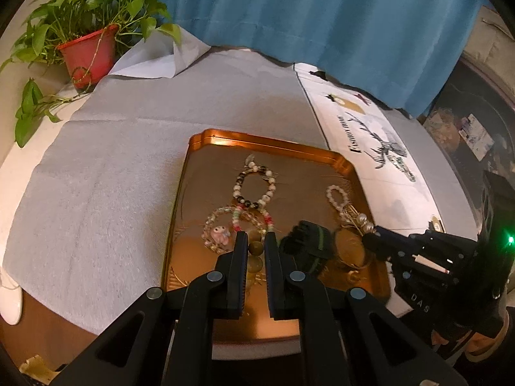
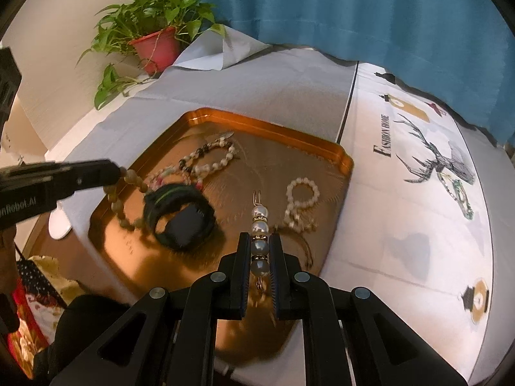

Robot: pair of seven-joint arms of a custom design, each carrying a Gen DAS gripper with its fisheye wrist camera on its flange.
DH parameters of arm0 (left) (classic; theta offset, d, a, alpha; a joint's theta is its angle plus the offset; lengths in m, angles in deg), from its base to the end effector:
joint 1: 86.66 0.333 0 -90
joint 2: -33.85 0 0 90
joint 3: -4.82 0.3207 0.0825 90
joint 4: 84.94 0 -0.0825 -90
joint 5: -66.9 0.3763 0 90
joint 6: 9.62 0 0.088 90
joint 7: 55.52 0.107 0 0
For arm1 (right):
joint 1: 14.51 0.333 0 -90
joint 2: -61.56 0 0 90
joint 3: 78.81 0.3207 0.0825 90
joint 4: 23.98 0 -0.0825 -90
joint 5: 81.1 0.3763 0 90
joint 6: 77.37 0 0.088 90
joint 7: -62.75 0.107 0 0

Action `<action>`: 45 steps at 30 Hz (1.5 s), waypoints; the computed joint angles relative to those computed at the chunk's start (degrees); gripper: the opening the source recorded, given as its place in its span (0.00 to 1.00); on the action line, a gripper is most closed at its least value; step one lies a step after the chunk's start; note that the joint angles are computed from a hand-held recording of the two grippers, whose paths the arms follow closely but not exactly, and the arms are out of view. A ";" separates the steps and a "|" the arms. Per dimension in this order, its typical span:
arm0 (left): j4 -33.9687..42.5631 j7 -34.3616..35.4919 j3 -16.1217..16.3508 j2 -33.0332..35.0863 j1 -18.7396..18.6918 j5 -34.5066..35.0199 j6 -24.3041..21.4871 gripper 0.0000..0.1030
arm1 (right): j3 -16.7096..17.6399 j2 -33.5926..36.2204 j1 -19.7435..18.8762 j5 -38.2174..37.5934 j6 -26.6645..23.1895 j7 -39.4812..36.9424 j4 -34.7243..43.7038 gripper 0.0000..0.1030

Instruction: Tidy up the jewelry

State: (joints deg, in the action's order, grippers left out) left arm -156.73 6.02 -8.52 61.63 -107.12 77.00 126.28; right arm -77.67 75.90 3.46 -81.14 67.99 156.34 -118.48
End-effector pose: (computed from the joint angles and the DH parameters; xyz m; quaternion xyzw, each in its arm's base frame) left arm 0.6393 -0.3716 0.5699 -0.6300 0.7082 -0.3004 0.1064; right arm 0.6397 0.2201 0.5462 -0.7555 0.5754 -0.1720 0.2619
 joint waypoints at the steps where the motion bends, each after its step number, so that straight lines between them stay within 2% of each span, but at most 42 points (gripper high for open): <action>1: 0.90 -0.02 0.33 0.55 -0.30 0.60 -1.07 0.31 | 0.02 0.52 -0.08 0.26 0.13 -0.03 0.42 0.17; 2: 1.45 -0.38 0.97 0.83 -0.88 1.86 -2.01 0.44 | -0.01 1.47 -0.12 0.43 -0.92 0.02 1.58 0.23; 3: 0.97 -2.25 2.46 0.45 -2.20 4.77 -2.42 0.71 | -0.30 2.11 0.11 -0.02 -2.52 0.73 2.47 0.46; 4: -0.02 -4.73 3.79 -0.23 -3.37 7.65 -2.47 0.90 | -0.91 2.48 0.62 -1.14 -4.20 2.57 2.96 0.69; 5: -1.12 -7.48 5.00 -0.98 -4.51 10.75 -2.69 0.94 | -1.30 2.13 0.96 -2.03 -4.42 4.07 2.30 0.75; 7: -3.48 -9.74 5.11 -2.49 -4.84 13.70 -2.95 0.95 | -1.67 0.07 1.34 -3.90 -3.85 6.12 -0.72 0.76; 9: -5.79 -10.04 4.04 -4.09 -4.22 13.95 -3.99 0.95 | -1.18 -2.56 0.99 -4.68 -2.58 5.34 -4.25 0.76; 13: -13.16 -12.78 2.42 -9.14 -3.46 14.47 -2.98 0.95 | -0.60 -9.11 0.76 -9.14 -1.13 8.04 -11.74 0.76; 23: -26.47 -17.90 -2.22 -21.06 -3.22 12.17 -0.19 0.95 | 4.85 -25.73 -2.75 -11.25 -1.85 13.73 -25.92 0.76; 32: -31.81 -22.35 -5.04 -28.24 -4.83 16.58 -0.75 0.95 | 9.84 -39.02 -5.49 -11.90 -2.52 15.16 -35.47 0.76; 38: -32.67 -25.67 -6.97 -31.19 -5.67 21.59 -2.37 0.95 | 11.45 -45.54 -6.63 -10.18 -2.52 15.23 -39.38 0.76; 45: -33.89 -27.84 -8.25 -33.43 -6.27 23.21 -3.25 0.95 | 12.69 -50.48 -7.10 -7.98 -2.24 13.77 -42.17 0.77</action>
